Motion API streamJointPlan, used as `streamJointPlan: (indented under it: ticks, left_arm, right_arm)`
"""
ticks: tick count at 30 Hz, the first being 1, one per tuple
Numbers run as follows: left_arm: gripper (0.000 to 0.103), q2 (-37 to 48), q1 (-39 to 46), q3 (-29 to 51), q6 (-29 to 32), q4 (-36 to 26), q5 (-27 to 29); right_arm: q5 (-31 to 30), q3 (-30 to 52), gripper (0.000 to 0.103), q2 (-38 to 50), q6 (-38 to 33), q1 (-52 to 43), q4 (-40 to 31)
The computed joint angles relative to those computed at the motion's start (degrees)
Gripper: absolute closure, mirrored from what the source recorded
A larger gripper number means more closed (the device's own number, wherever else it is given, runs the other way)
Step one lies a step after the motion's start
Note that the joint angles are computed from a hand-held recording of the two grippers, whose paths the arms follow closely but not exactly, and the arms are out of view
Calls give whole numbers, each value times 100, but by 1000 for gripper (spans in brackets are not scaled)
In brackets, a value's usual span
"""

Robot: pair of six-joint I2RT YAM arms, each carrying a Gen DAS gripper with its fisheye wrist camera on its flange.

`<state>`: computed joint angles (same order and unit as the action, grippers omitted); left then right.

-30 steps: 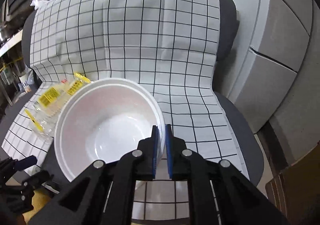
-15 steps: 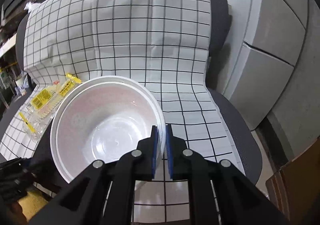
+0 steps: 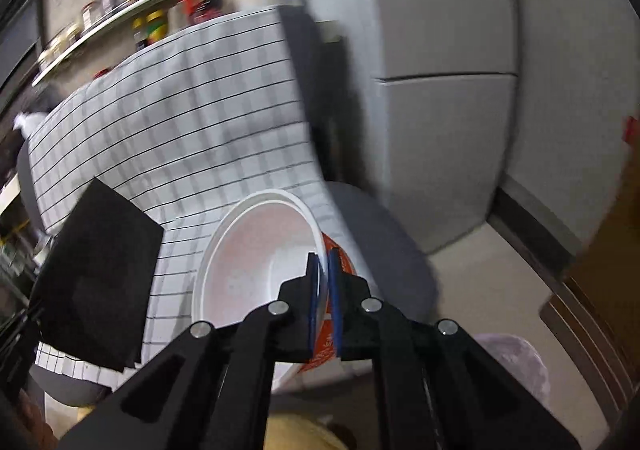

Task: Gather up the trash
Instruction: 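Carry bowl and pad to the wastebasket and open both tools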

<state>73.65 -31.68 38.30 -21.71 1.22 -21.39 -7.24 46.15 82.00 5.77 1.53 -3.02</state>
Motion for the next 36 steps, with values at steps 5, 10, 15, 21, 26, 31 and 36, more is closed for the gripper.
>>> streamJointPlan:
  ticks: [5,10,15,21,26,31,36]
  left_arm:
    - [98,679,-518,356,31,470,268]
    - [98,1472,-886,767,-44,786,497]
    - [98,1857,-1153,1031,-31,820,533]
    - [98,2095,-1357,1239,44,750,546]
    - [98,2396,-1575,1456,176,721,812]
    - [98,3076,-1953,2101,368,603,1254]
    - [98,4057,-2293,3192,447,294,1540]
  right_arm:
    - [-80,-556,97,-665,-406,-1278,-259]
    - [-296,-821,96,-576,-777,-2604,-241]
    - [-39,-719,75,58,-1022,-3164,-4]
    - [-52,-962,68,-155,-1042,-3418,441]
    - [-298,-1068,67,-651,-1065,-3493,518]
    - [-707,-1050,65,-1143,-1178,-3640,314]
    - [-1035,-1010,64,-1458,-1334,-4016,234]
